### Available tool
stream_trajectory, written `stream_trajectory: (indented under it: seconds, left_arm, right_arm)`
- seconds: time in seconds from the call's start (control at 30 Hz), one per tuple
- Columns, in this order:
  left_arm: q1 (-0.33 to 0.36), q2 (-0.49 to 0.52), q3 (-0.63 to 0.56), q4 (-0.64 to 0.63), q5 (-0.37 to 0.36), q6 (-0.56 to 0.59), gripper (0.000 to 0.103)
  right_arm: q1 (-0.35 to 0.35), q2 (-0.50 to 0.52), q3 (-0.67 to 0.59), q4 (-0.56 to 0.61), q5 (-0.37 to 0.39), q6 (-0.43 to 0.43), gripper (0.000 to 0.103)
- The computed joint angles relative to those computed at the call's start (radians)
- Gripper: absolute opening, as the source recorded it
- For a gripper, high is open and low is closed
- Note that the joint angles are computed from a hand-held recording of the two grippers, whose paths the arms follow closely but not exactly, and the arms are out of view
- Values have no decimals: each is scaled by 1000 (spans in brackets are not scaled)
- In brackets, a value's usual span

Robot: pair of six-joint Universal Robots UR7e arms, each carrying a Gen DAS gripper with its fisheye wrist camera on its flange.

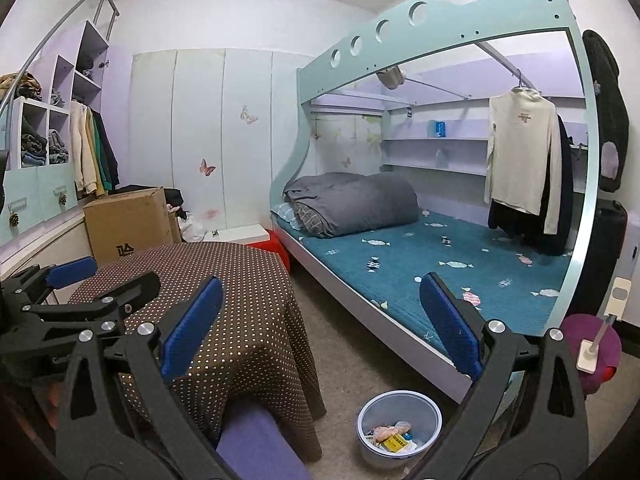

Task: Collect trash

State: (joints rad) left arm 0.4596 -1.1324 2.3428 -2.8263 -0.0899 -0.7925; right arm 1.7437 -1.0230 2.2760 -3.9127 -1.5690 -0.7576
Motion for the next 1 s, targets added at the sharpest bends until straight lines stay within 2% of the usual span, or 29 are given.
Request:
stream_trajectory:
  seconds: [0.13, 0.7, 1.0]
  left_arm:
    - [2, -19, 2, 59, -14, -49, 95]
    - [5, -4, -3, 38, -28, -44, 95]
    - [6, -11, -11, 121, -37, -120, 95]
  right_arm:
    - [2, -1, 1, -1, -9, -2, 97]
    - [20, 10, 12, -33, -48, -3, 97]
    - [24, 7, 16, -29, -58, -6, 97]
